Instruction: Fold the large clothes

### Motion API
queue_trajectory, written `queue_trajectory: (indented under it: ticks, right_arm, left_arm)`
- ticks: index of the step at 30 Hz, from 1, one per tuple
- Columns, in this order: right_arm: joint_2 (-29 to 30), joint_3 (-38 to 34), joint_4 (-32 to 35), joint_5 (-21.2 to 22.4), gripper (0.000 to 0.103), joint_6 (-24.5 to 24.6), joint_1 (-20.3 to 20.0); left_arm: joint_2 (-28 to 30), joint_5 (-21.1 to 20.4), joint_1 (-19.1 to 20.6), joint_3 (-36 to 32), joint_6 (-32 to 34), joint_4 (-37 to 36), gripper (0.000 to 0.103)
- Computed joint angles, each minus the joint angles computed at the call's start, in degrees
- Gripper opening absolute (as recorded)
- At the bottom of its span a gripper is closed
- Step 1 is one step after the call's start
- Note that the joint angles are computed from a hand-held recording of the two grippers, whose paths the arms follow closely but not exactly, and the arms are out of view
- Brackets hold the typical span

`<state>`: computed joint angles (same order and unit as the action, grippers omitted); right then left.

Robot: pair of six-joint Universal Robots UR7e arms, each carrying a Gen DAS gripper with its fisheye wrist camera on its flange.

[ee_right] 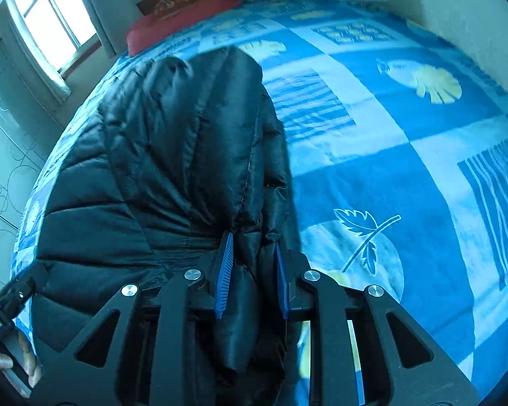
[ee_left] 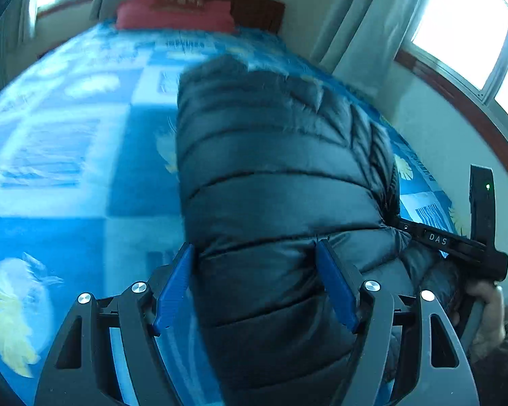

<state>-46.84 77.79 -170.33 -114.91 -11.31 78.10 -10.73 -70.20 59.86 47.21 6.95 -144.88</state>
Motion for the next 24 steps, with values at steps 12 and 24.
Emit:
queue_trajectory:
  ticks: [12, 24]
  right_arm:
    - [-1.69, 2.93, -4.16, -0.96, 0.048, 0.87, -0.22]
    - [-8.41, 15.59, -14.46, -1.0, 0.024, -6.95, 6.79]
  left_arm:
    - [0.52, 0.77, 0.21, 0.6, 1.1, -1.88, 0.072]
    - [-7.67, -1.41, -0.54, 13.6, 0.8, -12.03, 0.072]
